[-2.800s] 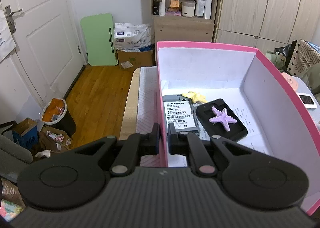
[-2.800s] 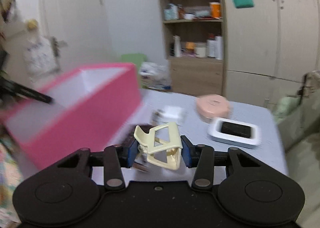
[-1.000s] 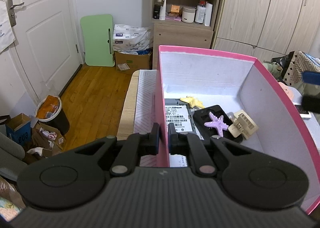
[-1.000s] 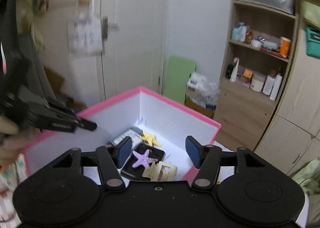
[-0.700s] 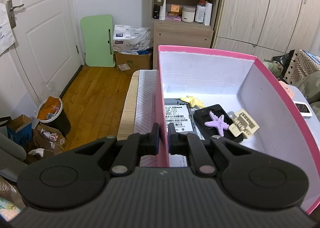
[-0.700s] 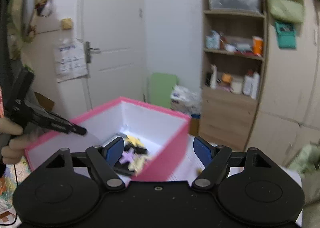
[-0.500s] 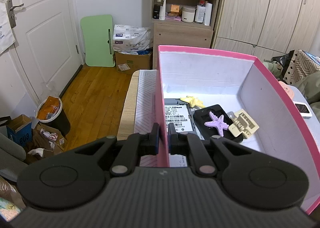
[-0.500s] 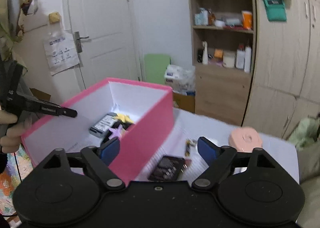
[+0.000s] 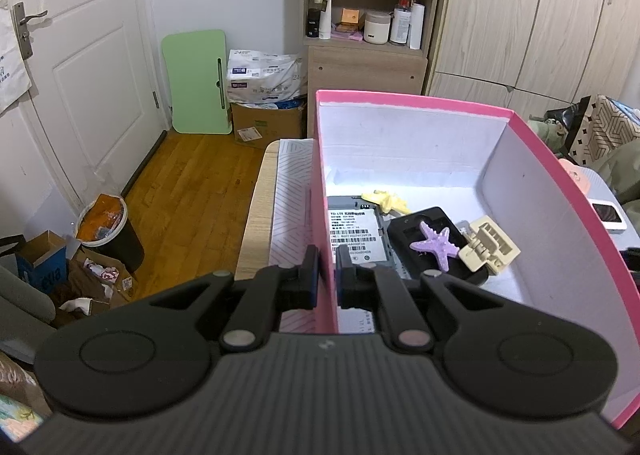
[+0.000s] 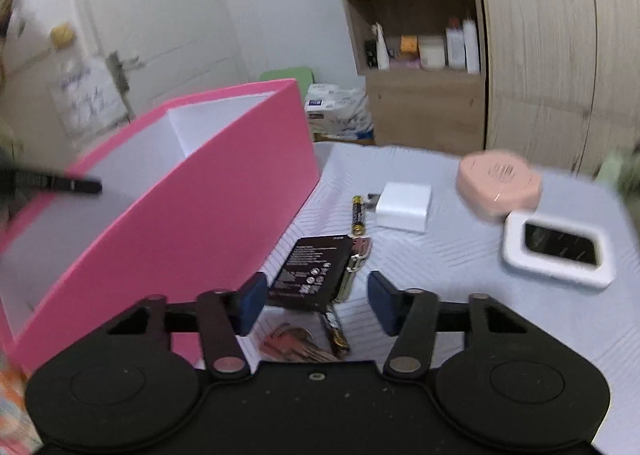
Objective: Organize rigid objects
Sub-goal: 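Move the right tool to the black phone battery and grasp it, then carry the black battery into the pink box and open the right tool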
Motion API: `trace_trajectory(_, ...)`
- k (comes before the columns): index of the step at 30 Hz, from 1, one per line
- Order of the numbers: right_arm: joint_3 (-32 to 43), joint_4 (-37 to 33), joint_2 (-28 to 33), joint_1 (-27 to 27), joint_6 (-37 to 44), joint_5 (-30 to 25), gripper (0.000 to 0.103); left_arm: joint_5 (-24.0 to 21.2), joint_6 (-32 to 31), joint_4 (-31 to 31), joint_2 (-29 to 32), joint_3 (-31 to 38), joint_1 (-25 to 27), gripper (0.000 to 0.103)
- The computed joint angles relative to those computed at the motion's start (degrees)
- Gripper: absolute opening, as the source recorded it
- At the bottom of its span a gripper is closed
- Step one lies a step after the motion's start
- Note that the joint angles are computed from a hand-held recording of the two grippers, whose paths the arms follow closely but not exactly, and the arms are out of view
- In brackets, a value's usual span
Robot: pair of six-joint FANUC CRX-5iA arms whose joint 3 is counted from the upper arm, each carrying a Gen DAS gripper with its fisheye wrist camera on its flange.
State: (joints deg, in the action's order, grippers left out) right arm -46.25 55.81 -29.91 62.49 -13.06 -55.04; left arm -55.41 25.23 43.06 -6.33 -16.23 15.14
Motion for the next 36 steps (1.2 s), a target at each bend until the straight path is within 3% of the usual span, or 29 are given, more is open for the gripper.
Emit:
trace_trajectory(4, -0.8, -3.3, -0.5, -5.5, -0.8, 8.6, 0.037, 0.0, 0.2, 0.1, 0.0, 0.0, -0.1, 0.007)
trace_trajectory(6, -0.7, -4.2, 0.0, -7.1, -0.6, 10.5, 0.028, 0.0, 0.2, 0.1, 0.0, 0.0, -0.1, 0.007)
trace_trajectory(10, -1.2, -3.1, 0.0, -8.4, -2.8, 12.6, 0.022, -0.1, 0.2, 0.1, 0.0, 0.0, 0.0, 0.007)
trace_trajectory(18, -0.2, -3.1, 0.0, -8.8, -1.0, 14.4, 0.018, -0.1, 0.3, 0.1, 0.0, 0.0, 0.0, 0.007)
trace_trajectory(22, 0.2, -7.8, -0.7, -11.1, 0.9, 19.3, 0.018, -0.1, 0.3, 0.1, 0.0, 0.0, 0.0, 0.007)
trace_trajectory(28, 2.9, -14.1, 2.3, -12.3, 4.6, 20.4, 0.019, -0.1, 0.4, 0.2, 0.0, 0.0, 0.0, 0.007)
trace_trajectory(32, 1.6, -11.7, 2.5, -13.7, 0.9, 23.1, 0.014, -0.3, 0.4, 0.3, 0.1, 0.0, 0.1, 0.007)
trace_trajectory(36, 0.5, -7.9, 1.0, -12.2, -4.2, 20.4, 0.011, -0.4, 0.5, 0.4, 0.2, 0.1, 0.1, 0.007)
